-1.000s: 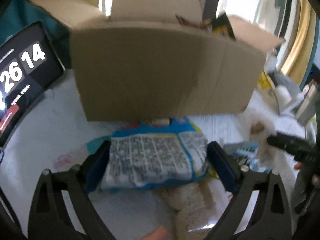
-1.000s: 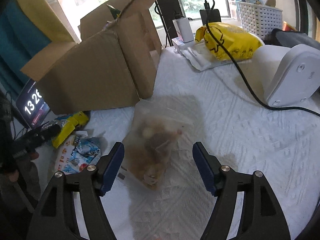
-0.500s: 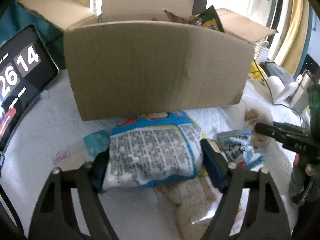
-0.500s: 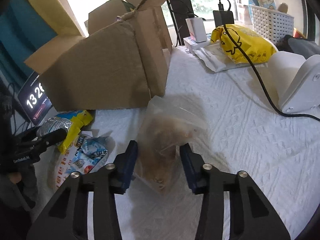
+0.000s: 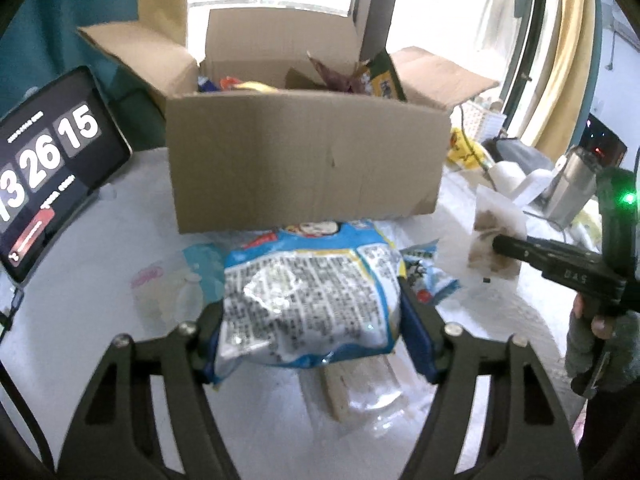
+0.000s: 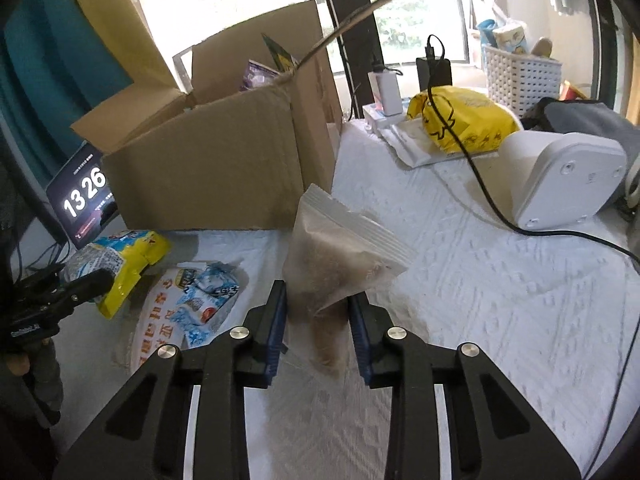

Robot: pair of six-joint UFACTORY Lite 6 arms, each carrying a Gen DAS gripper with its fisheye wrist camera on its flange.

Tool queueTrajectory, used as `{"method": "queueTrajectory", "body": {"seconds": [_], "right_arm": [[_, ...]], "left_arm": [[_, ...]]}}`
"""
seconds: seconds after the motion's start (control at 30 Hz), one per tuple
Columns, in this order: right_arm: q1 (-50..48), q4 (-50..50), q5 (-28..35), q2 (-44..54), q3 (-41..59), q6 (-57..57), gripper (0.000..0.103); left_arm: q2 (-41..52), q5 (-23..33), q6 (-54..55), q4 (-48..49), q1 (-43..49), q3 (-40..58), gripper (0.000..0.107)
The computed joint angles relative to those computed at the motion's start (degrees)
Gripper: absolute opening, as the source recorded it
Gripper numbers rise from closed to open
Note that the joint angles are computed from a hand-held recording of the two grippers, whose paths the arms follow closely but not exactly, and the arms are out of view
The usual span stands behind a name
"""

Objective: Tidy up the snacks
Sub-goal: 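Grasp the blue-and-white bag with the left tool while the right grasps the clear pouch, then carry the blue-and-white bag and clear pouch up over the cardboard box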

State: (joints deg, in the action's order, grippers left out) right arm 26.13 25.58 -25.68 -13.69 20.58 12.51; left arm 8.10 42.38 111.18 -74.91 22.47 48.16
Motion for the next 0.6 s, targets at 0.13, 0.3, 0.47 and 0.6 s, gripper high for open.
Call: {"method": "queueTrajectory", "body": {"seconds": [0.13, 0.3, 0.47, 0.6], "right_arm": [[2.0, 7.4, 1.0, -4.8, -1.4, -7.0, 0.032], [4.5, 15.7, 1.8, -8.6, -1.1, -15.4, 0.032], [6.1, 23.6, 3.0, -12.0, 0.5, -24.6, 0.032], [5.6, 28.0, 4.6, -13.5, 2.9, -31.1, 0.032]], "left_arm": [[-3.3, 3.6, -1.2, 1.9, 3.4, -0.2, 0.072], [-5.3, 8.5, -2.9, 4.0, 7.6, 1.6, 0.072], [-6.0, 11.2, -5.1, 4.6, 9.2, 4.0, 0.072], [-6.0, 12.6, -7.4, 4.6, 9.7, 6.7, 0.072]]}}
